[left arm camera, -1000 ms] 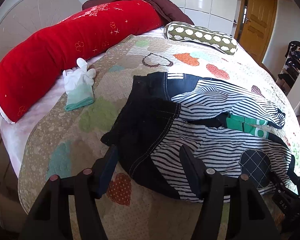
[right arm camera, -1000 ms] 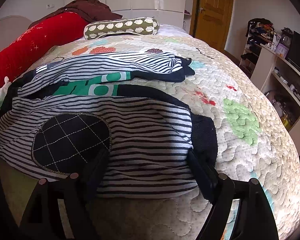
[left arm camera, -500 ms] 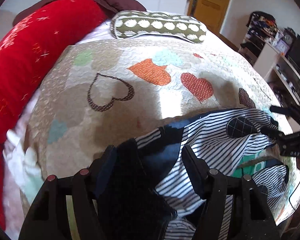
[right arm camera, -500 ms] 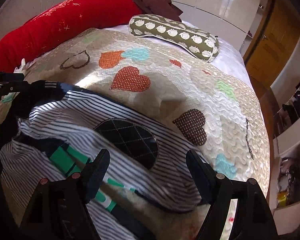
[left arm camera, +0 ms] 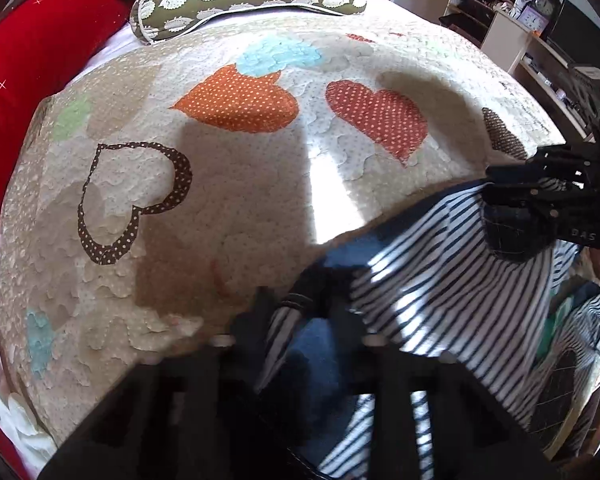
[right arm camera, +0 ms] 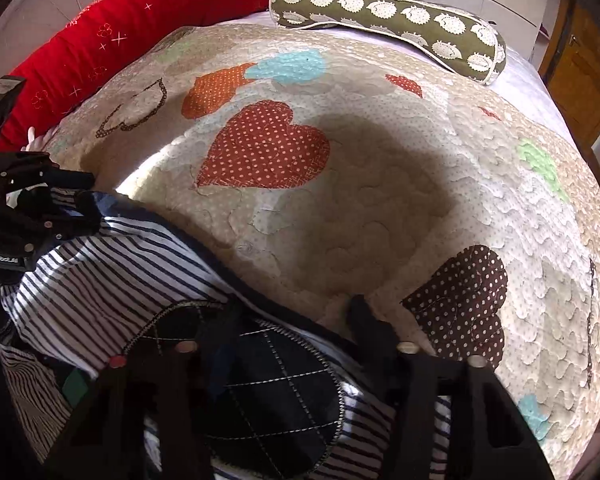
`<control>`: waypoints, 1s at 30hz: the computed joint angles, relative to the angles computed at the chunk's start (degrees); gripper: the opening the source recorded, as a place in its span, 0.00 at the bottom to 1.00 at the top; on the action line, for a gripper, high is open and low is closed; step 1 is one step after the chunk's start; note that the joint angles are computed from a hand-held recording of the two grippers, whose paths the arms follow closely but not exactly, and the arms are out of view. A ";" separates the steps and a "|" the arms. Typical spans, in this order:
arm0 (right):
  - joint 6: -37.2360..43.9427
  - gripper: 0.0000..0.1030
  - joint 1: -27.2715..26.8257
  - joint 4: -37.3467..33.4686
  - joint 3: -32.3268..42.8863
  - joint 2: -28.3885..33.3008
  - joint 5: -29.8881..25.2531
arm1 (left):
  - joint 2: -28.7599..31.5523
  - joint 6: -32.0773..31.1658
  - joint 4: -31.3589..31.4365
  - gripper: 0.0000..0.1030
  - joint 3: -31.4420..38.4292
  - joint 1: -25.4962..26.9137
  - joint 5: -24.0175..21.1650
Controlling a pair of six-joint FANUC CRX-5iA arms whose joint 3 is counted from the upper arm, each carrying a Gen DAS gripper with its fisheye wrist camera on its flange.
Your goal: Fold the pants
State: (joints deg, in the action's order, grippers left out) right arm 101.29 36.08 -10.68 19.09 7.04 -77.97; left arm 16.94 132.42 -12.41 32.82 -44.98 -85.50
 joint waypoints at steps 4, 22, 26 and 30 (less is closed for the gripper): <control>-1.37 0.05 1.85 1.50 -0.54 -1.91 -0.30 | 1.61 2.29 -5.72 0.05 5.58 -3.66 -4.64; -15.55 0.04 11.15 3.11 -22.33 -33.59 -0.03 | 2.57 27.70 -26.69 0.05 15.04 -31.97 -17.17; -22.34 0.06 14.44 3.37 -29.79 -39.82 0.03 | 0.91 40.10 -21.78 0.11 7.65 -32.31 -13.65; -30.40 0.22 18.33 6.74 -35.82 -45.87 1.27 | -0.93 46.71 -18.56 0.13 3.03 -32.52 -10.56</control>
State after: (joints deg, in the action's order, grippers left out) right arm 70.89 54.41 -3.93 -16.73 -38.82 -76.71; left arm 16.01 179.13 -30.97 35.85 -77.49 -96.06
